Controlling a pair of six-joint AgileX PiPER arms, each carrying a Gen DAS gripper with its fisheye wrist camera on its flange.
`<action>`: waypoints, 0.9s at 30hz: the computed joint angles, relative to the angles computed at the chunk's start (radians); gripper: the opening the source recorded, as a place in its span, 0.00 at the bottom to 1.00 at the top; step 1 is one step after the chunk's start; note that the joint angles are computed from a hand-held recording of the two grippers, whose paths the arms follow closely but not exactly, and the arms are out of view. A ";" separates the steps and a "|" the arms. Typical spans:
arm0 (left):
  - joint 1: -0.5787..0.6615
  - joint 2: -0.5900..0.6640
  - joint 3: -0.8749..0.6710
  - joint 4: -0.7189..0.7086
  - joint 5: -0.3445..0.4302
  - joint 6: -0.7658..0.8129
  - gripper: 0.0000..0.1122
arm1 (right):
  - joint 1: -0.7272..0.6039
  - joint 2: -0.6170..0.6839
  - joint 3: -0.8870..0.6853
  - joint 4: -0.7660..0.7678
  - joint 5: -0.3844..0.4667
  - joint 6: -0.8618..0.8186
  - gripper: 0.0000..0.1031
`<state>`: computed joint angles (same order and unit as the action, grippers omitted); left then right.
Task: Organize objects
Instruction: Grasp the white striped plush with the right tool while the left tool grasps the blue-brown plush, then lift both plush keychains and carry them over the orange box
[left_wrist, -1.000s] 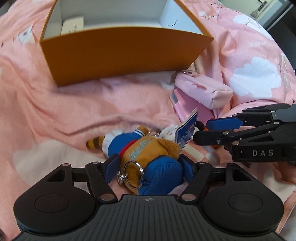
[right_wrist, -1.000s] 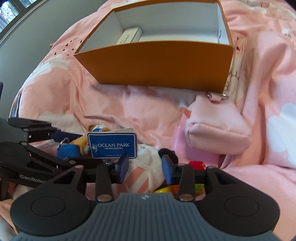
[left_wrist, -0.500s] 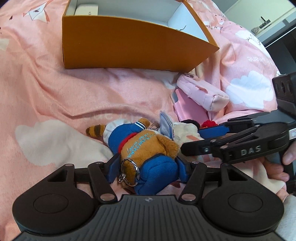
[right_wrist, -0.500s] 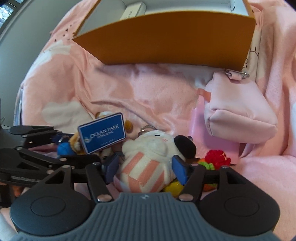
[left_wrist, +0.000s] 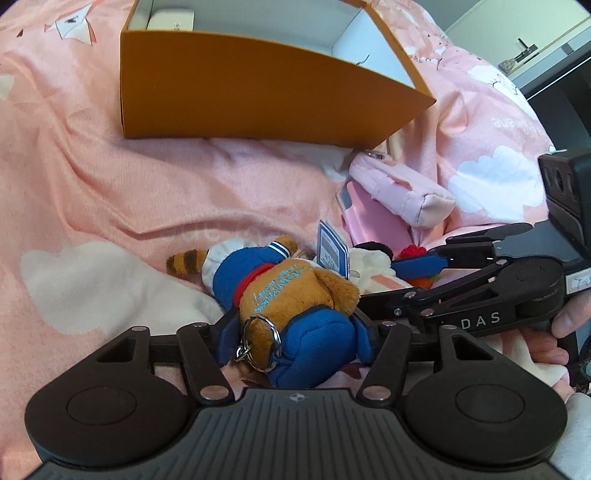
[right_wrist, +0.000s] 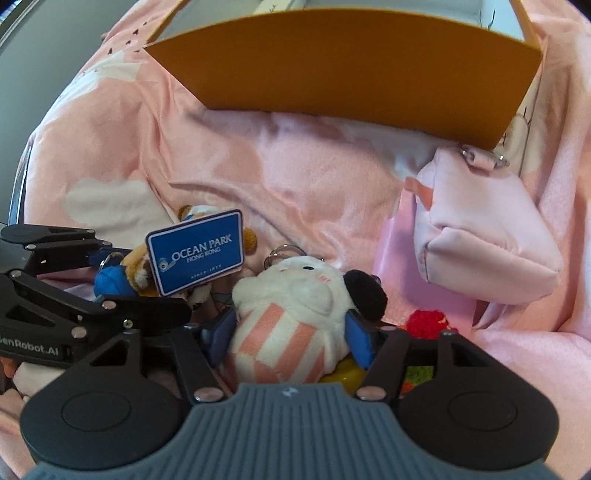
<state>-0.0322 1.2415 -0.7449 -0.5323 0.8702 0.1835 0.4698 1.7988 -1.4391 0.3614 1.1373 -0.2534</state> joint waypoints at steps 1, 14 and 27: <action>0.001 -0.006 0.001 -0.002 -0.002 0.002 0.60 | 0.002 -0.012 0.004 -0.003 -0.007 -0.006 0.58; 0.160 -0.101 -0.060 -0.123 0.041 0.070 0.60 | -0.040 -0.085 -0.090 0.082 0.002 -0.100 0.50; 0.105 0.062 -0.392 -0.040 -0.078 0.070 0.60 | -0.117 -0.048 -0.373 0.158 -0.081 -0.158 0.50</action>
<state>0.0730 1.3038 -1.1368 -0.5726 0.7927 0.2535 0.3528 1.7511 -1.8121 0.5195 1.0561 -0.4112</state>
